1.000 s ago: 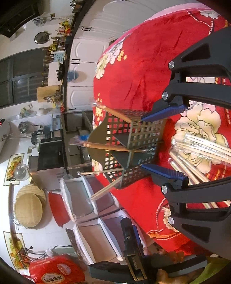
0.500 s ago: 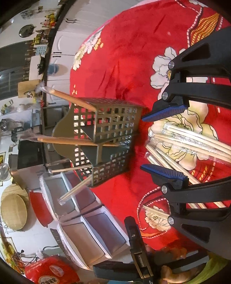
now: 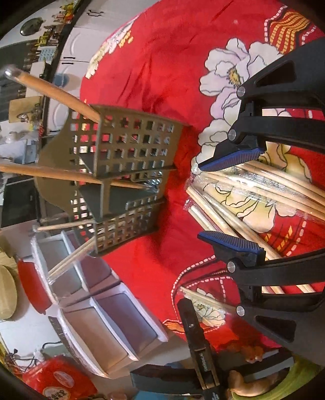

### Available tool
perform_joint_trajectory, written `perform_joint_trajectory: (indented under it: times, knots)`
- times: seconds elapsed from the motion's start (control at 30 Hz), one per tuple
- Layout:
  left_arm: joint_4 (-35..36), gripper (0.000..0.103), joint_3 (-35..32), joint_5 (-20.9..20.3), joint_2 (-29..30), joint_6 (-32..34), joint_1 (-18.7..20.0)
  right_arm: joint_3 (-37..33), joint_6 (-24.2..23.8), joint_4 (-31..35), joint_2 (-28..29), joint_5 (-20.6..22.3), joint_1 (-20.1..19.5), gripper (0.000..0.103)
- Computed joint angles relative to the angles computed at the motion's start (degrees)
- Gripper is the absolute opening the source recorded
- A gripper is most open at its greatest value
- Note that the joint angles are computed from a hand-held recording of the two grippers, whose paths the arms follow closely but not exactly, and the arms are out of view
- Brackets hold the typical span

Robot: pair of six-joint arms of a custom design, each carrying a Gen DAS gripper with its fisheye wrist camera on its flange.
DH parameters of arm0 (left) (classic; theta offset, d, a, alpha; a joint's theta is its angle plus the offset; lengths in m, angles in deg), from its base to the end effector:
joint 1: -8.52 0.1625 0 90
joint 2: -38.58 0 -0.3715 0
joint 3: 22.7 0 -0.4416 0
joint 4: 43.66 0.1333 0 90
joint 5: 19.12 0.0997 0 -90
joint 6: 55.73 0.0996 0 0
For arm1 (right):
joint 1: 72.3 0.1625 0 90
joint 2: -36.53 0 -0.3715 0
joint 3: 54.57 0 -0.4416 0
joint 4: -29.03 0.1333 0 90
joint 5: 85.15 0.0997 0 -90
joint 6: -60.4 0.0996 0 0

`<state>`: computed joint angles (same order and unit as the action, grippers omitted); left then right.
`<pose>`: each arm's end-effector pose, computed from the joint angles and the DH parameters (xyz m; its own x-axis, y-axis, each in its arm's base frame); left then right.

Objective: Organize utensils
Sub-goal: 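Lower the left tool onto a wrapped chopstick bundle and close it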

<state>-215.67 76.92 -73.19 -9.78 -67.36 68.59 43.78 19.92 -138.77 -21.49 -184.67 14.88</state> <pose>-0.1582 -0.6591 0.0774 -0.9204 -0.0091 -0.3909 0.2483 0.7585 -0.6025 0.0836 -0.6772 0.1745 -0.7708 -0.4013 0.4948 -0.6066 0.6997 -0.3775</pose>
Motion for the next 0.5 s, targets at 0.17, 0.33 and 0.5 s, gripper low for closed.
perform_joint_trajectory:
  times: [0.17,0.33,0.5]
  knots:
    - [1.17,0.051,-0.55,-0.64,0.57,-0.78,0.53,-2.94,1.18,3.12,2.31,-1.04,-0.04,0.047]
    - [1.75,0.044,-1.55,-1.54,1.38,-0.99,1.14,-5.56,2.41,5.26,4.08,-0.9,-0.03,0.047]
    - [2.06,0.043,-2.49,-1.95,1.97,-0.89,1.44,-8.07,2.68,5.91,5.86,-1.51,0.22,0.046]
